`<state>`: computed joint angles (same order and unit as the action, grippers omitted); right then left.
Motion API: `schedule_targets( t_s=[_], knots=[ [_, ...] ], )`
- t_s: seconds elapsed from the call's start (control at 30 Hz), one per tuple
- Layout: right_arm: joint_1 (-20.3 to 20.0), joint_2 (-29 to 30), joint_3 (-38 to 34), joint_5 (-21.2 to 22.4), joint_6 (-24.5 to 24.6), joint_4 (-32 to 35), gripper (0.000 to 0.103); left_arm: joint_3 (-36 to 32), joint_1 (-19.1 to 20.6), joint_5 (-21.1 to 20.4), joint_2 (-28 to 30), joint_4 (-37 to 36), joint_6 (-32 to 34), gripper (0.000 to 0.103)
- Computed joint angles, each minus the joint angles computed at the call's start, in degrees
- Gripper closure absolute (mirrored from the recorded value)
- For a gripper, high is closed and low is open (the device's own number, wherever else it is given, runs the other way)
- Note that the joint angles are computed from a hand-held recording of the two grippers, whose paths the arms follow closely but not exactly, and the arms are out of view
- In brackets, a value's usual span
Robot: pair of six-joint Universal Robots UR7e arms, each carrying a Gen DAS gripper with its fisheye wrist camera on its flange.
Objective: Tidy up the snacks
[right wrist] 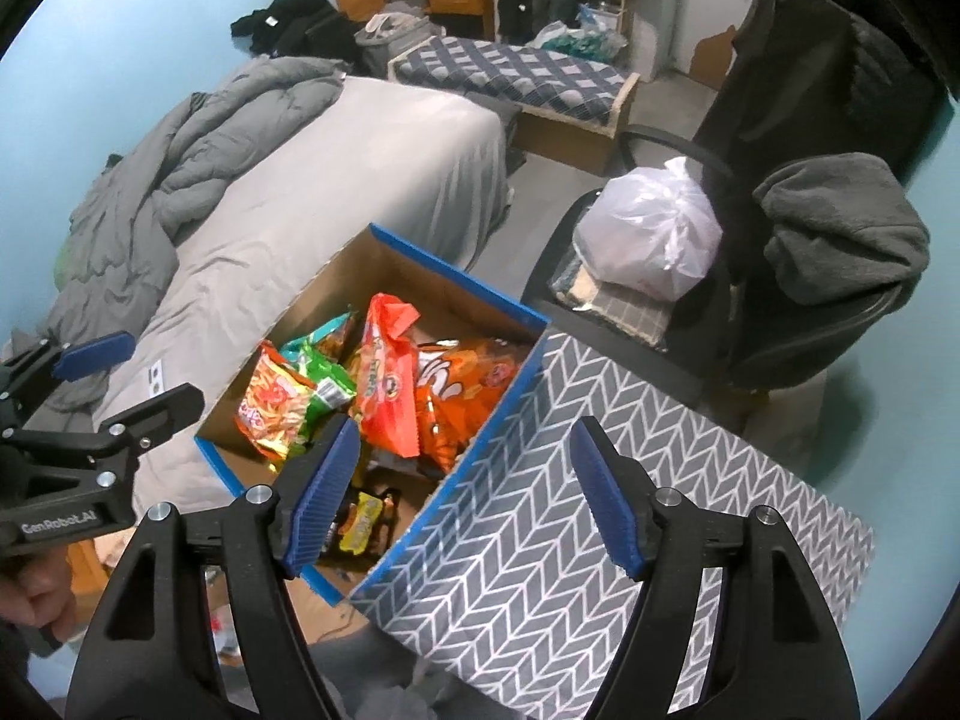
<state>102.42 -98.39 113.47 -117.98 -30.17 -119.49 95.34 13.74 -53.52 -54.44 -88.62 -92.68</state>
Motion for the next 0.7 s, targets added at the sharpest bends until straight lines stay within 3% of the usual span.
schedule_targets(
  t_s=[0.7],
  knots=[
    [-1.1, -2.7, -0.1, 1.3, -0.4, 1.2, 0.03, -2.9, -1.0, -0.8, 1.9, 2.3, -1.2, 0.017]
  ],
)
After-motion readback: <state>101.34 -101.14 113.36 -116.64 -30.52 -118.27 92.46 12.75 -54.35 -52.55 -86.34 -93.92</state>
